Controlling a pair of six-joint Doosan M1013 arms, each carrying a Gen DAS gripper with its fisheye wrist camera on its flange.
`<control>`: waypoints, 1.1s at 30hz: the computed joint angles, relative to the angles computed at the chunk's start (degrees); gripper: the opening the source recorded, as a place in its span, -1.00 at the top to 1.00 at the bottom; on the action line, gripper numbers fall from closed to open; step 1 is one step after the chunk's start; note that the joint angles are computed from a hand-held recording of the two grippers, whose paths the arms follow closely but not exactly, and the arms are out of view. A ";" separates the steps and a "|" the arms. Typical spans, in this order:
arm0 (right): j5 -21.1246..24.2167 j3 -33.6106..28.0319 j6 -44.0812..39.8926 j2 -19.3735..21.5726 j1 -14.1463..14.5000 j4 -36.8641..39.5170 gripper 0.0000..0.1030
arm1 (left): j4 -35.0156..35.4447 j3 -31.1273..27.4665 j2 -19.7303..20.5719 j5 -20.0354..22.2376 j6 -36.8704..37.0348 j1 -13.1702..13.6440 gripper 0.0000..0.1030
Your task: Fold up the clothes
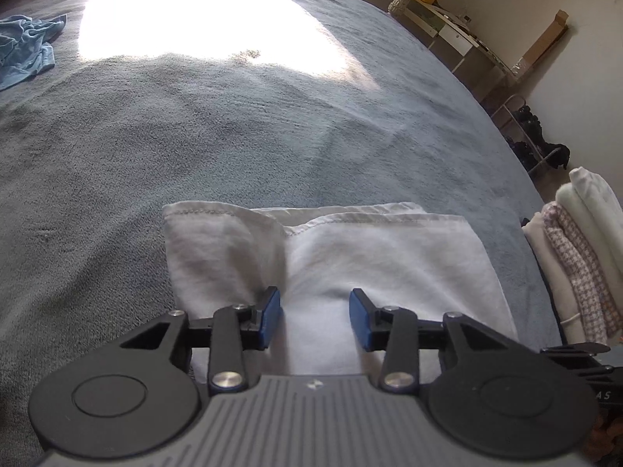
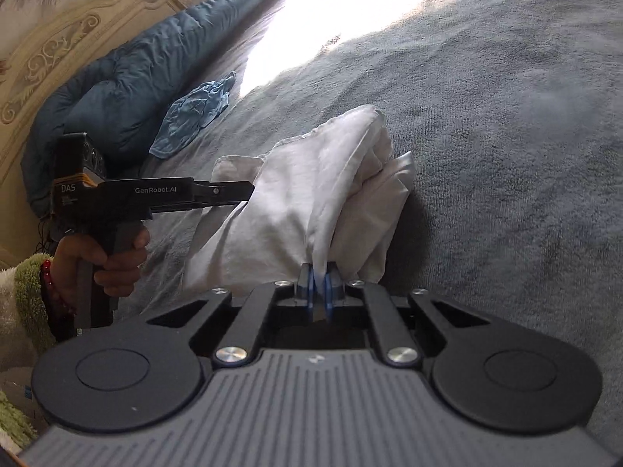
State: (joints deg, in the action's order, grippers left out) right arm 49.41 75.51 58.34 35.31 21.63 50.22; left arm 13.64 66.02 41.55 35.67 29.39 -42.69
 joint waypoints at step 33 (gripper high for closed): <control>-3.92 -3.78 20.11 4.87 -2.34 7.13 -0.54 | -12.13 16.65 -7.45 -17.23 -14.81 2.27 -0.26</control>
State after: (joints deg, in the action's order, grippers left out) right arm 45.49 71.72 78.45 40.18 19.29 57.34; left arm 1.51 82.67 34.10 18.44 14.59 -40.42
